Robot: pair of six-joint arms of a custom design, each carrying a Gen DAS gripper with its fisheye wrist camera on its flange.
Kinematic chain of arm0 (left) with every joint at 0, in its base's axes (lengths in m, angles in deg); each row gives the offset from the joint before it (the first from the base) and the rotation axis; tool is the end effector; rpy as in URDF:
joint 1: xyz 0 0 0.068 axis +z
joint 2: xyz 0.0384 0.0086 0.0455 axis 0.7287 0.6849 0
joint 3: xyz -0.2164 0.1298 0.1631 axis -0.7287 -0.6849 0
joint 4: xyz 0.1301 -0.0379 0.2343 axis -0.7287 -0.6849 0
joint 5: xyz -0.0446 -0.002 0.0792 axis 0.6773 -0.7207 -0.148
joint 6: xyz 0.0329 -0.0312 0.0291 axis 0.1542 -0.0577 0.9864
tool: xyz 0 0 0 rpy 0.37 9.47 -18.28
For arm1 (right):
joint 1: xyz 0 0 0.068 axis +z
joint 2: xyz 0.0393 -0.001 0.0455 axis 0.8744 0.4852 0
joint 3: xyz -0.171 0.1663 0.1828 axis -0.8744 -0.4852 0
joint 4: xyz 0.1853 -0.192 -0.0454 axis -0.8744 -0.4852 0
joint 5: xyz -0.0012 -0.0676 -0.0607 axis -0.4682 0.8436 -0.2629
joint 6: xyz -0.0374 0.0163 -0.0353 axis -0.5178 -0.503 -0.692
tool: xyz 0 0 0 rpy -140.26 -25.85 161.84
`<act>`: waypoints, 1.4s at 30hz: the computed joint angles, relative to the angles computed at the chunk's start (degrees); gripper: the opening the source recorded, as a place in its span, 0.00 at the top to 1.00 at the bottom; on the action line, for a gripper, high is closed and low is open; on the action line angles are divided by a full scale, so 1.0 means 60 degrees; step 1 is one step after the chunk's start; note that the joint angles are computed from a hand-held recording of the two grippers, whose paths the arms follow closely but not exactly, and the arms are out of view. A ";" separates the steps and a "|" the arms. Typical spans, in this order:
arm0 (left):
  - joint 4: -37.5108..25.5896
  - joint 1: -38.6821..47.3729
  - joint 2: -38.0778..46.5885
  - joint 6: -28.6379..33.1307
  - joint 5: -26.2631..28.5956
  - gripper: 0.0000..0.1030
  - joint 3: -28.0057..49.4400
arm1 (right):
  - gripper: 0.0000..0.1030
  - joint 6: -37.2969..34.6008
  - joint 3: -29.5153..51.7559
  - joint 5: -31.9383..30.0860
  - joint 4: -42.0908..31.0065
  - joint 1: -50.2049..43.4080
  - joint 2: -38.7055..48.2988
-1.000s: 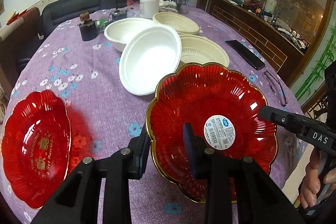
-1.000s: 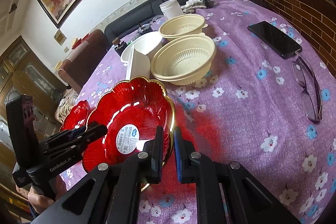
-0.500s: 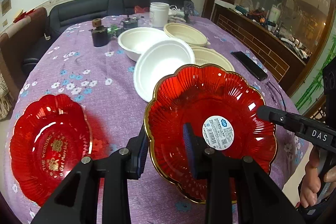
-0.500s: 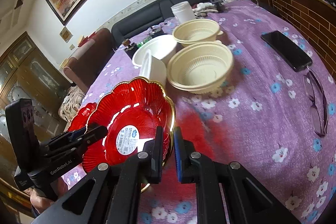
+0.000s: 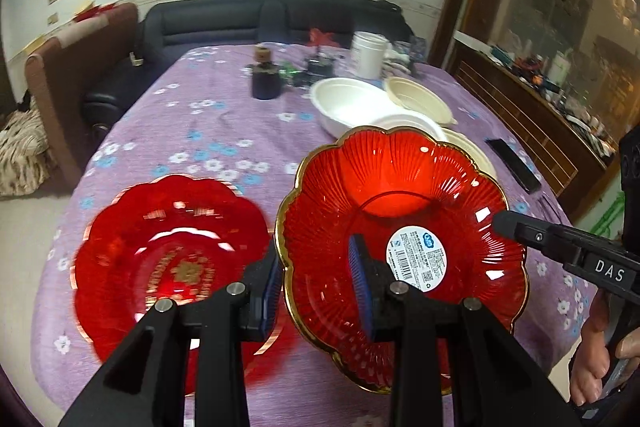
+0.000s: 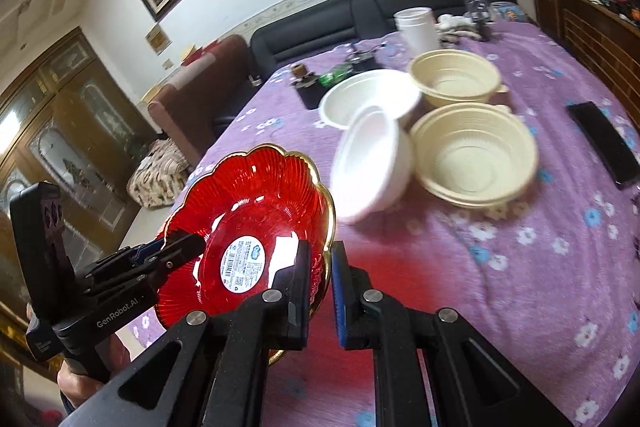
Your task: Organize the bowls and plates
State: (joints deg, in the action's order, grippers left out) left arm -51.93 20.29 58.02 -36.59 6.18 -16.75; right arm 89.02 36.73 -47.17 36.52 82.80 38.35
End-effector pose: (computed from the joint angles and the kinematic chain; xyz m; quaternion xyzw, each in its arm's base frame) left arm 0.3250 -0.1633 0.2770 0.1516 0.9120 -0.1297 0.3585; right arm 0.2729 0.1114 0.2757 0.0575 0.9037 0.2081 0.3697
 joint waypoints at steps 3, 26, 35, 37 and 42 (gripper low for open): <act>0.0012 0.0432 -0.0219 0.0057 -0.0019 0.71 -0.0198 | 0.90 -0.0001 0.0516 0.0064 0.0036 0.0326 0.0639; 0.0380 0.3720 0.1354 0.0081 0.0658 0.70 -0.0415 | 0.89 -0.0350 0.6115 0.0146 -0.1400 0.2031 0.6666; 0.0514 0.3426 0.1531 0.0231 -0.0177 0.68 -0.0289 | 0.89 -0.0587 0.6561 0.0251 -0.1555 0.2025 0.7120; 0.0482 0.3365 0.1554 0.0294 -0.0293 0.66 -0.0266 | 0.88 -0.0617 0.6533 0.0209 -0.1553 0.2010 0.7098; 0.0384 0.3267 0.1579 0.0353 -0.0462 0.63 -0.0205 | 0.88 -0.0574 0.6372 0.0150 -0.1462 0.2009 0.7005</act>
